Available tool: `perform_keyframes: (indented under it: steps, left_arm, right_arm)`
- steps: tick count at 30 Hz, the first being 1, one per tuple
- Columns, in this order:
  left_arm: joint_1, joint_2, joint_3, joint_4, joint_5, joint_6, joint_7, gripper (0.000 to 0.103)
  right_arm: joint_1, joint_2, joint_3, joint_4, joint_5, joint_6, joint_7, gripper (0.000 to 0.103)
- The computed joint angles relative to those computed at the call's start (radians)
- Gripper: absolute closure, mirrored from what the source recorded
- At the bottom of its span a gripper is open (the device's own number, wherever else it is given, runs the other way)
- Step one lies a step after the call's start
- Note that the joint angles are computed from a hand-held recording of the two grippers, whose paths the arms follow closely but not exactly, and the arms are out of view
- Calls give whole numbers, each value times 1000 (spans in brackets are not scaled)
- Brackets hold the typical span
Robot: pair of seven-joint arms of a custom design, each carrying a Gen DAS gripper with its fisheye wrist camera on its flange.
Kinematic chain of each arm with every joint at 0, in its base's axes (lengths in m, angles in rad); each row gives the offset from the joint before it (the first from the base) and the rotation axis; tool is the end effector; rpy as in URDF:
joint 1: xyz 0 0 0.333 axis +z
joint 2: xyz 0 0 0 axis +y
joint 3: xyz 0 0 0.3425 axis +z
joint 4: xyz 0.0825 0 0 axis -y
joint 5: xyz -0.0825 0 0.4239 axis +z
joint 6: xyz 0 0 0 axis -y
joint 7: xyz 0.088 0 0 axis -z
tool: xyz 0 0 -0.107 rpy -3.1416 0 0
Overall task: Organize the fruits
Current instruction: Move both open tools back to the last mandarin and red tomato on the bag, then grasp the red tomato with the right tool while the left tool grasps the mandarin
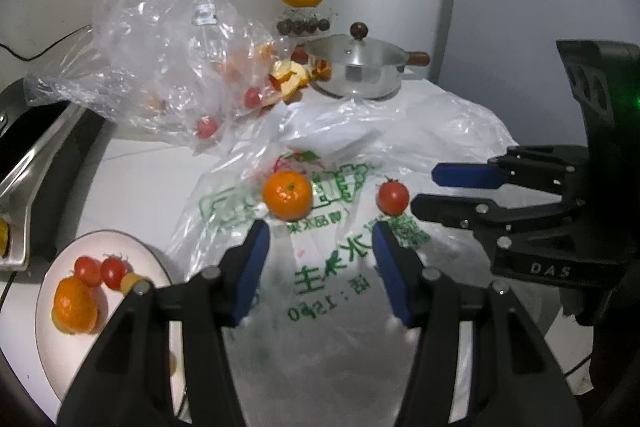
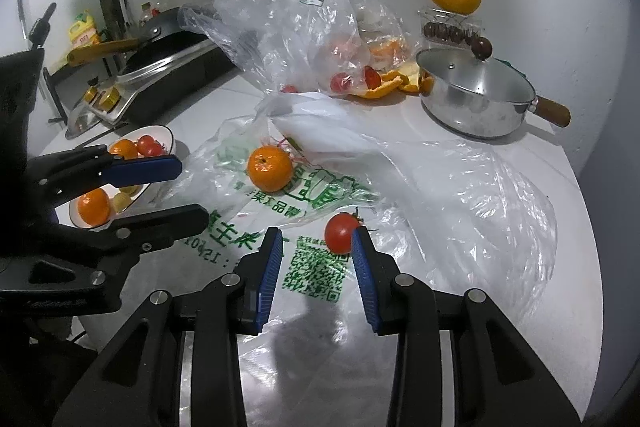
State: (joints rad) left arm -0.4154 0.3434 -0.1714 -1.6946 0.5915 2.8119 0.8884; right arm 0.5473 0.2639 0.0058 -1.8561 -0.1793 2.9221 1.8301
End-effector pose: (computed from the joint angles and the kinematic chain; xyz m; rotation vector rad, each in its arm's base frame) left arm 0.6120 -0.4198 0.4928 -1.4426 2.0742 -0.9365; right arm 0.5995 0.3828 0.4792 -2.0268 1.2697 -0.4984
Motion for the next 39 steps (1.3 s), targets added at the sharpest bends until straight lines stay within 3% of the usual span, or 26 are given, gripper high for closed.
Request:
perform_keyframes:
  steps: [24, 28, 33, 39]
  left_arm:
    - [-36, 245, 29, 342, -74, -227, 118, 48]
    - [-43, 262, 35, 365, -76, -238, 117, 49]
    - [-41, 253, 37, 346, -74, -218, 115, 60]
    - [-22, 222, 17, 295, -92, -174, 149, 60]
  right_arm:
    - [-93, 65, 78, 56, 281, -11, -261, 65]
    - [-90, 69, 73, 59, 295, -19, -272, 65]
    - [-88, 75, 73, 66, 306, -23, -283, 65]
    - [-64, 98, 54, 101, 280, -53, -265, 65]
